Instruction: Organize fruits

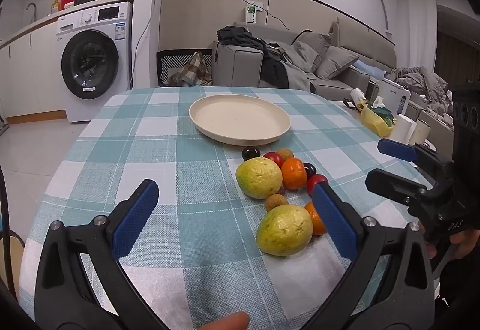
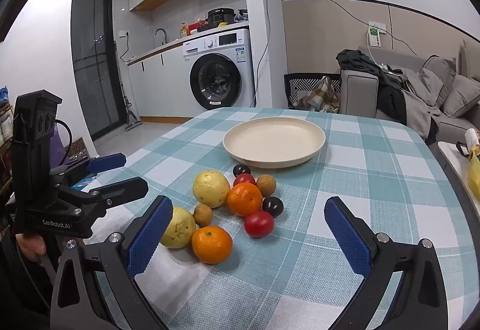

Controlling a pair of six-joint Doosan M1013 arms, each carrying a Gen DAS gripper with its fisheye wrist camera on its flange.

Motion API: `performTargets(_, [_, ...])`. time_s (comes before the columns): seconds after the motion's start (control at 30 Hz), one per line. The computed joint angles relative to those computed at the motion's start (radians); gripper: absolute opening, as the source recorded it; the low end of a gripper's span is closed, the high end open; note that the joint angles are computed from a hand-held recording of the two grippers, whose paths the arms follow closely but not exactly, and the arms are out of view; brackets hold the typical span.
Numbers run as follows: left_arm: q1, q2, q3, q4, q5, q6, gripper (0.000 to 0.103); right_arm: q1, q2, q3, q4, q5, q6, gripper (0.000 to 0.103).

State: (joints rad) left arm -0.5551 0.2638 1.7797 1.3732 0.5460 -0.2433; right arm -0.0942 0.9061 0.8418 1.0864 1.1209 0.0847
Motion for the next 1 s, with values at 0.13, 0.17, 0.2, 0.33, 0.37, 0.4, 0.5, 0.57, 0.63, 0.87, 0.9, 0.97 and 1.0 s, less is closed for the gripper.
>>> performTargets(0.13, [-0.001,-0.005,0.008,0.023,0.012,-0.011,0.102,-0.001,0.0,0.0,0.004,0.003,-0.005,0.103])
performTargets(0.17, [-0.001,-0.007,0.009,0.017,0.013,-0.005,0.102,-0.001,0.0,0.0,0.003,0.003,-0.007,0.103])
performTargets(0.2, [0.0,-0.011,0.017,0.02,0.013,-0.008,0.102,-0.001,0.0,0.0,0.002,0.002,-0.007,0.103])
performTargets(0.33, [-0.003,-0.005,0.005,-0.016,0.02,0.04,0.102,-0.001,0.002,-0.002,0.003,0.003,-0.004,0.103])
performTargets(0.37, [-0.003,-0.007,0.007,-0.017,0.02,0.04,0.102,-0.001,0.003,-0.004,0.003,0.004,-0.003,0.103])
performTargets(0.4, [-0.004,-0.005,0.005,-0.019,0.022,0.041,0.102,-0.001,0.004,-0.007,0.002,0.006,-0.002,0.103])
performTargets(0.5, [-0.002,-0.003,0.003,-0.028,0.02,0.05,0.102,-0.001,0.0,0.0,0.003,0.001,-0.005,0.103])
performTargets(0.57, [-0.002,-0.003,0.001,-0.031,0.02,0.053,0.102,-0.001,-0.001,0.002,0.005,-0.001,-0.008,0.103])
performTargets(0.63, [-0.001,-0.003,0.001,-0.034,0.019,0.057,0.102,-0.001,-0.001,0.002,0.004,-0.001,-0.008,0.103])
performTargets(0.87, [-0.005,-0.001,-0.006,-0.045,0.025,0.067,0.102,0.0,-0.001,0.001,0.003,-0.003,-0.007,0.103])
performTargets(0.9, [-0.005,-0.001,-0.007,-0.046,0.025,0.068,0.102,0.0,-0.001,0.002,0.003,-0.002,-0.008,0.103])
performTargets(0.97, [-0.005,-0.001,-0.007,-0.047,0.025,0.07,0.102,0.0,-0.001,0.002,0.002,-0.002,-0.008,0.103])
performTargets(1.0, [-0.005,-0.001,-0.007,-0.047,0.025,0.07,0.102,0.0,-0.001,0.002,0.002,-0.003,-0.008,0.103])
